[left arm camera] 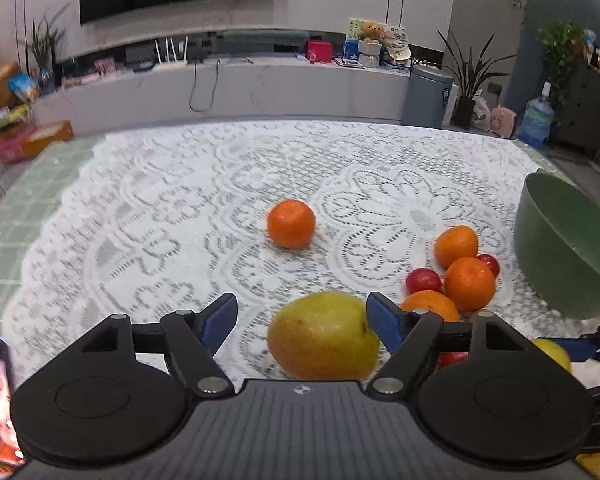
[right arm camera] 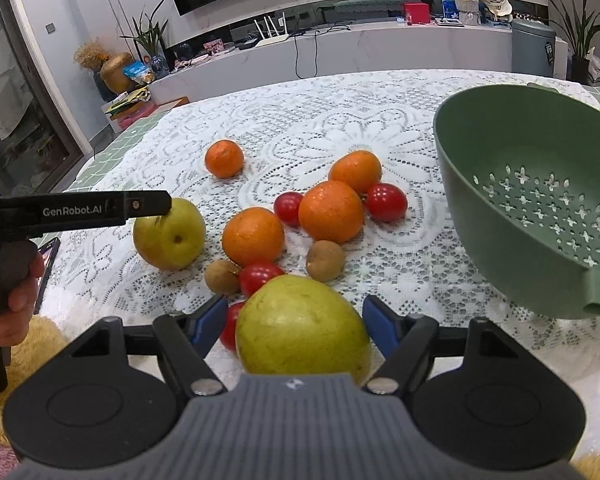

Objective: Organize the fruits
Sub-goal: 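Grasp the mango with the left tool while the right tool grasps a pear, then carry the mango and pear over the green colander with both tools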

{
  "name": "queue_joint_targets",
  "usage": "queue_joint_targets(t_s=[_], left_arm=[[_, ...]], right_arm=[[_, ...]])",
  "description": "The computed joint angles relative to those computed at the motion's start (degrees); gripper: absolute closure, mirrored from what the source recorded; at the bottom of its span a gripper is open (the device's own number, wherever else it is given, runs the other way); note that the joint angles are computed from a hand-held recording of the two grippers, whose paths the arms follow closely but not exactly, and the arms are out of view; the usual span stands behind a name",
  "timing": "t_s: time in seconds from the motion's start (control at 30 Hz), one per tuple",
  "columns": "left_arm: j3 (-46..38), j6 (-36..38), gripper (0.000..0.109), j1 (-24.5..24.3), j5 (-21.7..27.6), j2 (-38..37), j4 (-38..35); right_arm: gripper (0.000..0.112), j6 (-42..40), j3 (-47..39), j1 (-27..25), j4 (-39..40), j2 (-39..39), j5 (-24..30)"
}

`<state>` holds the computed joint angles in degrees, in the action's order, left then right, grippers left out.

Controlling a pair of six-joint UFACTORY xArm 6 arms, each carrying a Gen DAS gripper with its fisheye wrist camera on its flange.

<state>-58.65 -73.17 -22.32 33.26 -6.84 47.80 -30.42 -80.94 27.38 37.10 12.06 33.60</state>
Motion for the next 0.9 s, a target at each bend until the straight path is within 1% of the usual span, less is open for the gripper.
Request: queue_joint_targets(t_s=[0.2,0.33,0.5,0.57,0.63,0.7,0.8,0.9], left_arm=[[1.2,0.7,0.017,1.5,-4.5,0.4,-5.0],[1.9,3.9,0.017,2.2,-7.8,0.9,-10.4],[2.5,5.1,0.017,2.9,-10.4,1.5,-14.2],[2.3,6.2,0.017,2.9,-10.0,2.0,-16.1],[1.3,7.2,0.018,2.5,-7.9,2.8,-17.0],[1.0,7.5,0.024,2.3,-6.9,3.0,-17.3],[1.5,6.9,0.027,2.6,-7.7,2.8,-17.4],[1.7,6.7,0.027,2.7,-8.0,2.7,-17.3]], right_arm=[[0.042,0.2,-0.4,-0.3,0.4,0.5,0.5],[0.042,0.7,-0.8,-0.4,0.3,0.7,1.1],[0.042,0.9,-0.8,-0.2,0.0,0.9,0.8],[0.042,1.1,-0.9,-0.1,-0.2,0.9,0.7],[0.042,1.2,-0.9,-0.1,-0.3,1.0,0.6],[0.042,1.2,-0.9,-0.1,-0.3,1.0,0.6],[0.044,1.5,-0.9,-0.1,-0.9,1.0,0.4],[0.044,2.0,-0.9,0.0,-1.6,1.1,0.3]])
